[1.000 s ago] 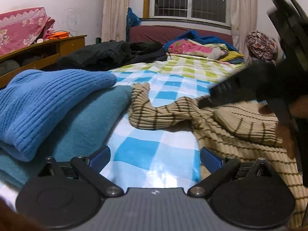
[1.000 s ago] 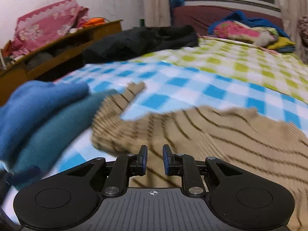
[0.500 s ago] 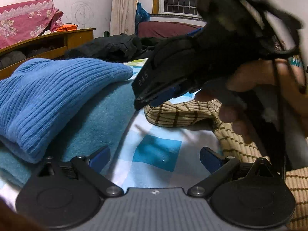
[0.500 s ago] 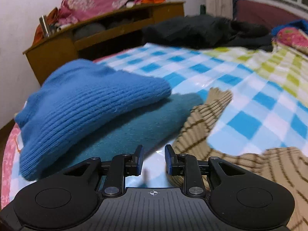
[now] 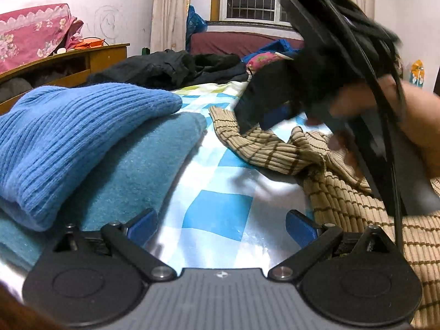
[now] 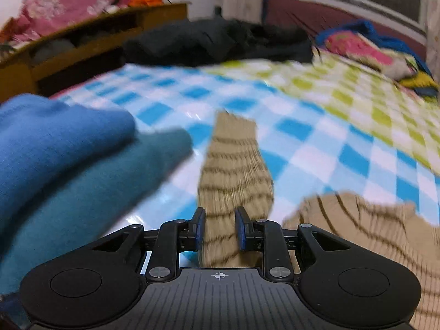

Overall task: Fold small clothes
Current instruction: 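Carry the sleeve across the sweater body with the right gripper and release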

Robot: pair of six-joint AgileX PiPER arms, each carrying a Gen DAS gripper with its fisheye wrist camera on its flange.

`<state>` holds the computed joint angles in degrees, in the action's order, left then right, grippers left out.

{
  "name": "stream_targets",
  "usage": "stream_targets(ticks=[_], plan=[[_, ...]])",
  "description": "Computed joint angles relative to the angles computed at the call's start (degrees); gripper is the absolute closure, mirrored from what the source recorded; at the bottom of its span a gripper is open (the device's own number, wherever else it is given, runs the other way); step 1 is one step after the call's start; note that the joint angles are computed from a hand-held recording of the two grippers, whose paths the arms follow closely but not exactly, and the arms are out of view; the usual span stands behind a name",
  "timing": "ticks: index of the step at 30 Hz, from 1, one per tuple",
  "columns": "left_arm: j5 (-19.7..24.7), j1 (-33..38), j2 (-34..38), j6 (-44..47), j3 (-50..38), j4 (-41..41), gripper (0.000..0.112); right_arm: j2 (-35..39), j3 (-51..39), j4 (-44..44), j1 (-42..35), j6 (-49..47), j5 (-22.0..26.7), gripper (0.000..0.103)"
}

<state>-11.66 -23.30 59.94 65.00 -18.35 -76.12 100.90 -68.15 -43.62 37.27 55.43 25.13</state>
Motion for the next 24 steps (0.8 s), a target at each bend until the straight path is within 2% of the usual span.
stream_targets(ticks=[3, 6, 9, 12, 14, 15, 17, 20, 24], plan=[[0.3, 0.2, 0.2, -1.0, 0.0, 0.8, 0.009, 2.0, -4.2, 0.8, 0.1, -3.1, 0.4, 0.067], [-0.2, 0.0, 0.4, -1.7, 0.2, 1.3, 0.009, 8.1, -12.1, 5.6, -0.4, -10.2, 2.6, 0.067], [-0.1, 0.4, 0.9, -4.2, 0.3, 4.3, 0.009, 14.2, -18.5, 7.1, -0.8, -11.9, 5.1, 0.067], [-2.3, -1.4, 1.6, -5.6, 0.6, 5.5, 0.009, 17.6, -21.6, 9.1, -1.5, -13.2, 5.8, 0.067], [-4.0, -2.7, 2.2, -6.5, 0.8, 6.3, 0.009, 18.7, -22.2, 7.0, -1.4, -11.8, 6.5, 0.07], [-4.4, -3.1, 2.4, -6.8, 0.9, 6.6, 0.009, 18.8, -22.2, 6.0, -1.3, -11.0, 6.8, 0.079], [-4.2, -2.5, 2.6, -8.4, 0.8, 8.8, 0.009, 17.6, -21.3, 5.6, -1.6, -9.9, 7.0, 0.092], [-4.3, -2.5, 2.2, -10.3, 1.2, 10.6, 0.009, 12.1, -15.8, 4.4, -2.3, -6.5, 3.9, 0.094], [-5.5, -4.1, 1.4, -11.6, 1.9, 11.2, 0.009, -1.5, -3.4, 2.2, -4.2, 0.9, -2.7, 0.094]])
